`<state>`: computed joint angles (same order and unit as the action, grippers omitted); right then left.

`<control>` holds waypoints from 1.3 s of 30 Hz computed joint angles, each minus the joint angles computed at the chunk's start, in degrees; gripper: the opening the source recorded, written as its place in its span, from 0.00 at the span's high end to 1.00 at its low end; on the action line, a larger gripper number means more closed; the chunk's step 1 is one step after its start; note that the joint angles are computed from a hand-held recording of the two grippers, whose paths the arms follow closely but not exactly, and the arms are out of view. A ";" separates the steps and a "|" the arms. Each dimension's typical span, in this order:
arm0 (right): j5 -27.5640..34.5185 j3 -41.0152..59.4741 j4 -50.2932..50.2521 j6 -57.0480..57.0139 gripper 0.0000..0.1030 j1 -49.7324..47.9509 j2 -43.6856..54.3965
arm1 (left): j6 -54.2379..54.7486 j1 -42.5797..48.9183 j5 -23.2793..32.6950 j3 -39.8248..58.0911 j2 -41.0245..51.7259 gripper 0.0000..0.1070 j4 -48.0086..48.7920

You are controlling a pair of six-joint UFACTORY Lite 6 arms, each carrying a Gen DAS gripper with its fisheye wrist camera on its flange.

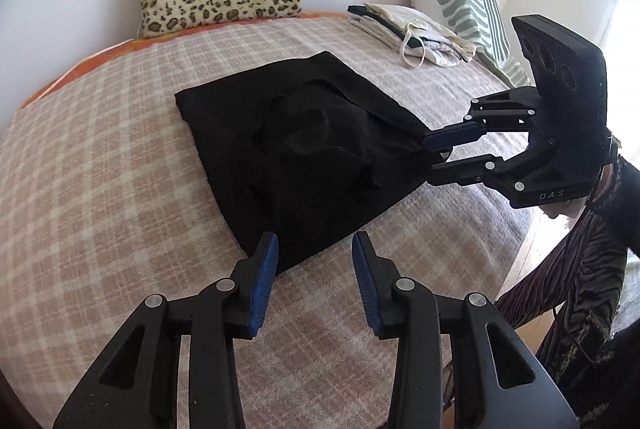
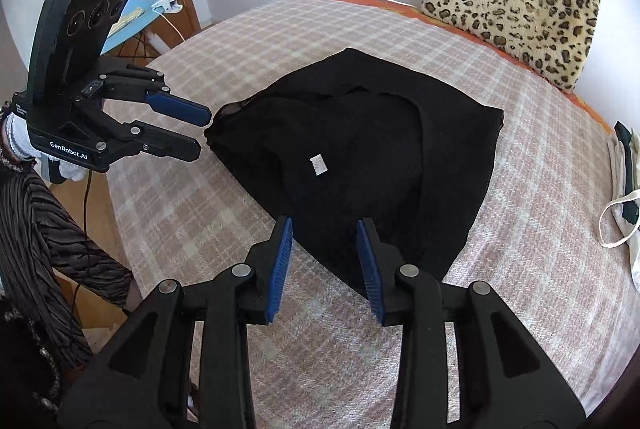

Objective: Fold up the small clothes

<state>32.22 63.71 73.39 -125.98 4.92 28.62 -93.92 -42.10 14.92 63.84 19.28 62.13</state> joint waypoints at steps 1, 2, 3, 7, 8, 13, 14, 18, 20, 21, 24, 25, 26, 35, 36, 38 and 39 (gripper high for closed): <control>-1.20 -1.00 1.31 -2.34 0.65 0.45 -0.10 | 1.85 -0.47 0.96 0.99 0.90 0.66 -0.88; -2.17 -1.63 2.40 -4.05 0.65 0.86 -0.12 | 2.21 -1.12 2.47 1.40 1.43 0.66 -0.66; -3.44 -1.98 3.97 -5.75 0.65 1.37 0.08 | 2.96 -1.68 4.07 2.15 2.24 0.66 -0.77; -8.31 -3.19 11.92 -14.40 0.65 3.09 0.79 | 6.35 -1.82 6.68 4.02 4.83 0.66 -1.55; -8.87 -3.36 13.85 -16.41 0.65 3.24 0.76 | 7.40 -2.09 7.67 4.49 5.41 0.66 -1.72; -8.25 -3.60 14.30 -17.80 0.77 2.12 -0.83 | 9.12 -2.85 8.76 3.82 5.37 0.79 1.21; -7.95 -2.97 12.22 -15.53 0.81 1.78 -0.81 | 9.95 -2.51 8.11 3.51 5.11 0.83 1.00; -6.77 -2.10 10.92 -13.60 0.93 0.70 -1.22 | 8.54 -1.33 6.91 1.92 3.68 0.94 2.50; -6.79 -1.30 9.84 -11.76 0.93 0.69 -0.86 | 7.00 -0.86 6.54 1.03 2.87 0.95 3.58; -5.00 -0.46 6.13 -8.35 0.93 0.14 -0.54 | 6.38 -0.65 6.24 0.65 2.48 0.95 3.85; -0.81 0.34 -0.71 -3.12 0.92 -0.60 -0.38 | 5.22 -0.57 6.18 0.05 1.63 0.95 4.65; -1.83 -0.97 1.24 -5.58 0.88 -0.10 -0.98 | 5.15 -0.48 5.96 -0.06 1.46 0.95 4.78; -2.99 -2.34 4.20 -9.28 0.85 0.48 -1.41 | 5.14 -0.48 6.01 -0.03 1.38 0.95 4.86; -10.19 -0.58 16.06 -19.07 0.81 3.68 3.12 | 5.06 -0.26 6.24 -0.42 0.43 0.95 5.48; -10.86 -0.74 18.51 -21.80 0.81 3.85 3.29 | 5.27 -0.27 6.33 -0.44 0.43 0.95 5.32; -10.26 0.10 17.20 -20.68 0.81 3.44 4.39 | 6.13 -0.17 6.39 -0.35 0.54 0.95 4.75; -9.41 0.69 15.46 -18.45 0.84 3.08 4.83 | 6.27 -0.14 6.42 -0.36 0.52 0.96 4.71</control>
<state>22.81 64.40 88.85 -144.43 7.99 33.45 -87.65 -42.24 21.34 63.47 19.79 66.84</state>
